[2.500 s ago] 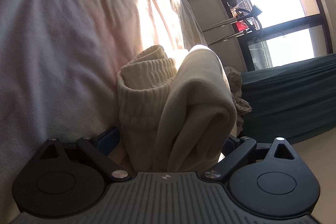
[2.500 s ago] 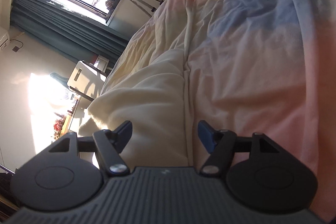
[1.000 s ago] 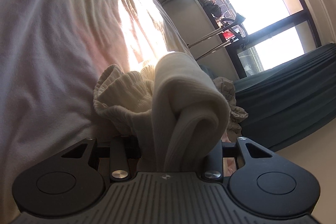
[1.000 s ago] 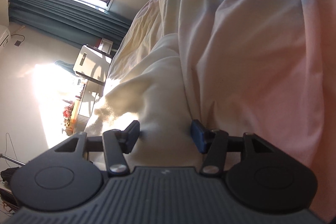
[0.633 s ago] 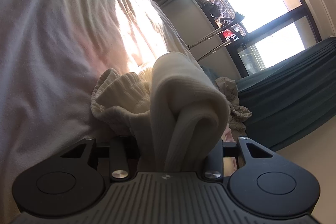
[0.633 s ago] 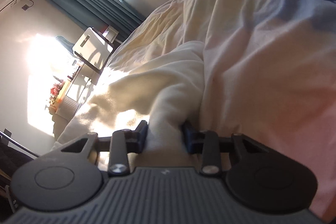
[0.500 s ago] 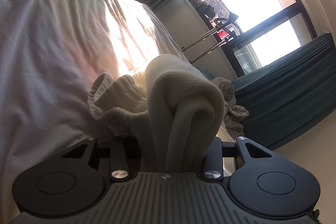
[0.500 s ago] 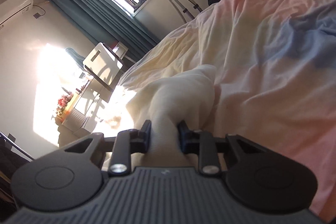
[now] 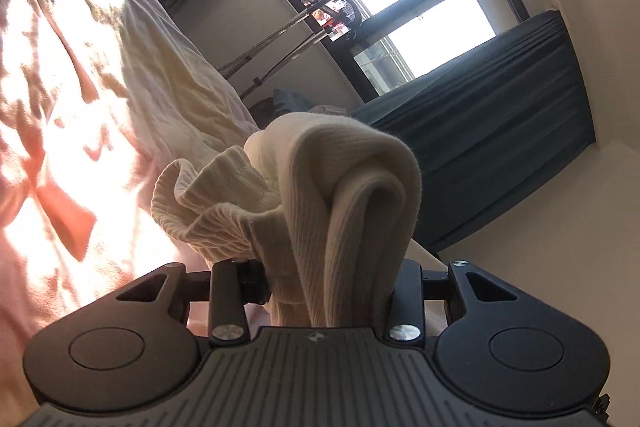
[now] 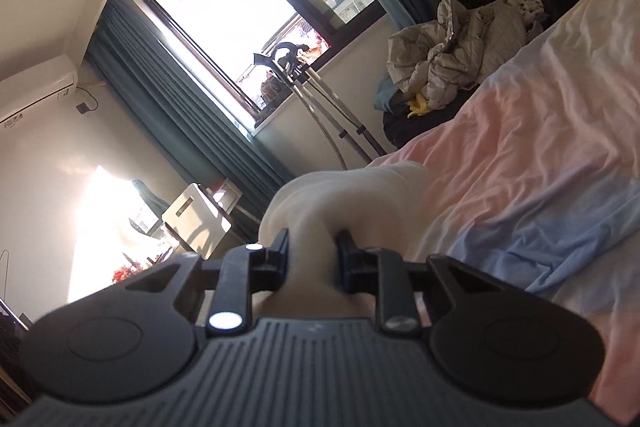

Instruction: Fold clothes

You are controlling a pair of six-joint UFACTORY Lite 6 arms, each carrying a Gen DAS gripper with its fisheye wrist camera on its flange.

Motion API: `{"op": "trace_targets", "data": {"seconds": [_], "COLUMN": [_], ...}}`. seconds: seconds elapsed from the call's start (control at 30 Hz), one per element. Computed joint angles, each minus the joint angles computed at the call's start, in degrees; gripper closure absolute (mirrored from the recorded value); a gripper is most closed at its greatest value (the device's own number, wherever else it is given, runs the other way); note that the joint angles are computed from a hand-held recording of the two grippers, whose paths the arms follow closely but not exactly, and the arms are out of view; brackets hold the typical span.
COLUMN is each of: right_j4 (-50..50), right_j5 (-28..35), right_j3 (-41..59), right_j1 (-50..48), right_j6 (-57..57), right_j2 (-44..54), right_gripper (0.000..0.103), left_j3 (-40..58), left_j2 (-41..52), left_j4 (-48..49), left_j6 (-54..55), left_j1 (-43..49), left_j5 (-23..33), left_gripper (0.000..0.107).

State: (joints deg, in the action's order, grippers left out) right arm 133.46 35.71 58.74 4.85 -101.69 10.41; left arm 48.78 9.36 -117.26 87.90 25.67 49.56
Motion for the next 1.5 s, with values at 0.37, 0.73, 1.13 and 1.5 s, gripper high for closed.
{"op": "trace_targets", "data": {"seconds": [0.37, 0.73, 1.13, 1.5], "right_j4": [-7.17, 2.42, 8.9, 16.2], "right_j5": [13.5, 22.34, 7.38, -13.79], "right_j3": [10.36, 6.73, -14.75, -28.81], "right_j1": [-27.39, -29.1, -26.14, -5.04], "right_j6": [-9.48, -15.63, -26.6, -30.39], "right_j2": [23.61, 41.17, 10.7, -30.47], "right_gripper": [0.078, 0.074, 0.043, 0.043], "left_j3": [38.37, 35.64, 11.06, -10.8], "left_j2": [43.13, 49.37, 17.45, -25.41], "left_j4": [-21.07, -25.31, -15.71, 2.49], "left_j6": [13.8, 26.81, 34.63, 31.98], "left_j1": [-29.82, -30.61, -24.65, -14.52], "left_j5": [-7.39, -2.04, -12.2, -24.99], "left_gripper": [0.063, 0.045, 0.005, 0.004]}}
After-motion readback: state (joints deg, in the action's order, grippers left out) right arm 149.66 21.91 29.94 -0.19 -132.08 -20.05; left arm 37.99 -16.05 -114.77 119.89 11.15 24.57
